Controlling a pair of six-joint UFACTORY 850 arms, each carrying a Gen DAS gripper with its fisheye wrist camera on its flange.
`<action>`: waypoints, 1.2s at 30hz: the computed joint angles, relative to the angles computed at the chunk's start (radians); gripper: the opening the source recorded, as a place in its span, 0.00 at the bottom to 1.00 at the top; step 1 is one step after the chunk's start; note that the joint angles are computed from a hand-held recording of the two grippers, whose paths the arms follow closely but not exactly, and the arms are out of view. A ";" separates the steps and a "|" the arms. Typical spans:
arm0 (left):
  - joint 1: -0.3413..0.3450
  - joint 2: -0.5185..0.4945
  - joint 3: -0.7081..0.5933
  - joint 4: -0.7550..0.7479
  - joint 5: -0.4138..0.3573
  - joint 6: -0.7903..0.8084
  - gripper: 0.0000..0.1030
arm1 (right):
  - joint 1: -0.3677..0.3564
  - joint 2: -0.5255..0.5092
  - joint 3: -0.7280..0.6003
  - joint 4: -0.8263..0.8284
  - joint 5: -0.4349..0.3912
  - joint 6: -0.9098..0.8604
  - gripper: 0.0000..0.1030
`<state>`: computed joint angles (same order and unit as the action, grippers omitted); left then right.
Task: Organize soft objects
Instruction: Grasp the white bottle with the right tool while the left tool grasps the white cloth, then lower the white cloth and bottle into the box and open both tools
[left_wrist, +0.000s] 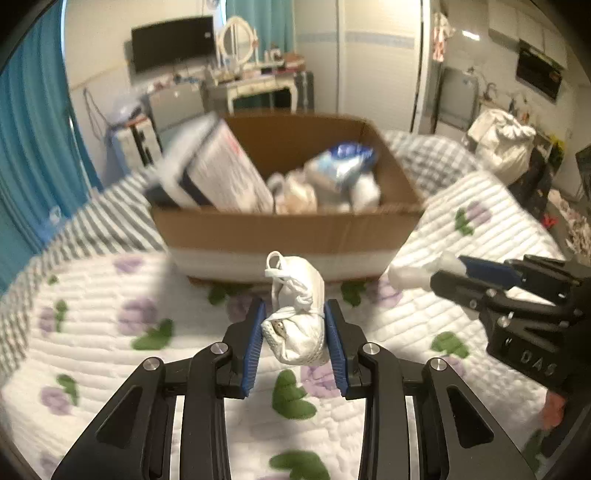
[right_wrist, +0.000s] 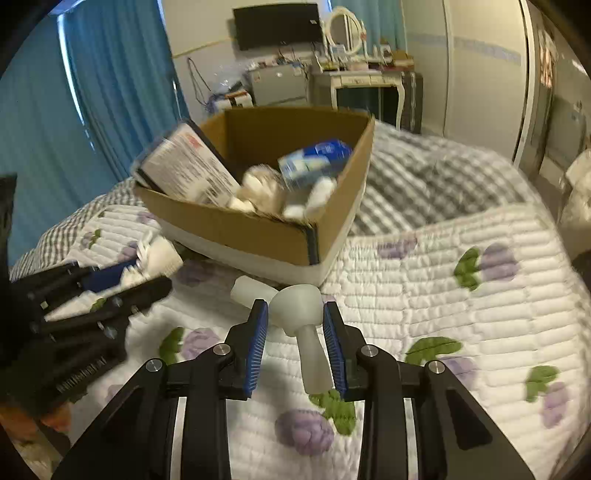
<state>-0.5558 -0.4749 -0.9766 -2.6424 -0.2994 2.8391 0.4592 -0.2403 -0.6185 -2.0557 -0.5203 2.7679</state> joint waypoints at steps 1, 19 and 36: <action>-0.006 0.010 -0.001 -0.025 -0.001 0.022 0.30 | 0.013 0.015 0.004 0.030 -0.010 -0.029 0.30; -0.004 0.289 0.136 -0.002 -0.055 -0.002 0.30 | 0.223 0.309 -0.024 0.386 -0.221 -0.487 0.30; -0.050 -0.123 -0.319 0.036 0.102 -0.111 0.30 | -0.159 0.076 -0.252 0.024 0.062 -0.272 0.30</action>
<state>-0.6056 -0.5982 -1.2957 -2.6065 -0.1976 2.7284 0.2998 -0.1639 -0.8706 -2.0313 -0.4578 2.4964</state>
